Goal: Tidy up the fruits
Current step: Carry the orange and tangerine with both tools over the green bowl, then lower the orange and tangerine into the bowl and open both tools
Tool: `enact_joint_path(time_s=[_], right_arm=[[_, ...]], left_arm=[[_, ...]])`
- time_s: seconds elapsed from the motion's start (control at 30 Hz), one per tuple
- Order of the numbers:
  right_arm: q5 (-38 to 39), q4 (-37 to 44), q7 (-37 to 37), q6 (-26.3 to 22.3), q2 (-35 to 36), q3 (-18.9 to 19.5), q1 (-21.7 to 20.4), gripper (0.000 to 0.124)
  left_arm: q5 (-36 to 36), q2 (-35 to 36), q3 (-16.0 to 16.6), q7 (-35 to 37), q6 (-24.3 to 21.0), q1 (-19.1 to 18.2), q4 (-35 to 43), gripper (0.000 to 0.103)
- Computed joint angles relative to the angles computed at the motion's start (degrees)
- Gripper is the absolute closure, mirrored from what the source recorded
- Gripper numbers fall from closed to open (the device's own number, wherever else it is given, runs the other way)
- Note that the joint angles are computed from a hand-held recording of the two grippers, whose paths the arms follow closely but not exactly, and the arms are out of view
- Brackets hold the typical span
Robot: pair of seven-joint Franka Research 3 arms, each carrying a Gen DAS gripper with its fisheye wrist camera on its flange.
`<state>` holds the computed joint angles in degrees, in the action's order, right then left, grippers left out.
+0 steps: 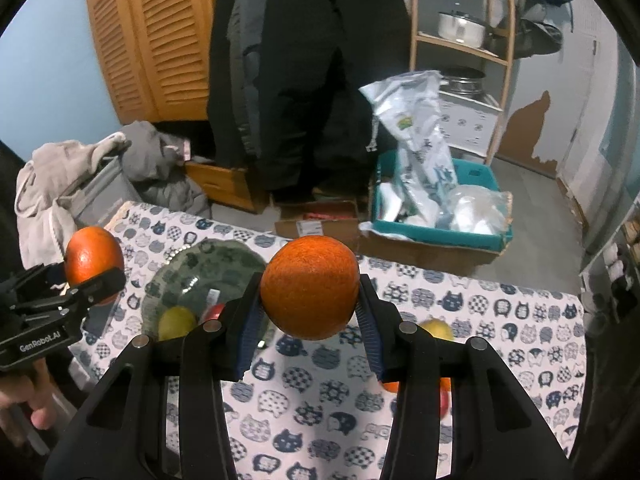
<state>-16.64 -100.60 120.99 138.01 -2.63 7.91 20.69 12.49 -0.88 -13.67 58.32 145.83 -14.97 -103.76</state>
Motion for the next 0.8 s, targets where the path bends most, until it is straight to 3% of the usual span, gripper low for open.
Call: enact_joint_path(time_s=[0.37, 0.8], right_arm=[[3.18, 7.99, -2.33, -1.57, 8.09, -0.7, 3.44, 0.08], [11.02, 17.01, -7.45, -5.3, 18.82, -2.73, 6.3, 0.08]], left_arm=[[1.14, 0.35, 0.99, -1.36, -1.99, 1.53, -0.94, 0.035], [0.26, 5.63, 1.55, -1.84, -6.34, 2.61, 1.19, 0.035]])
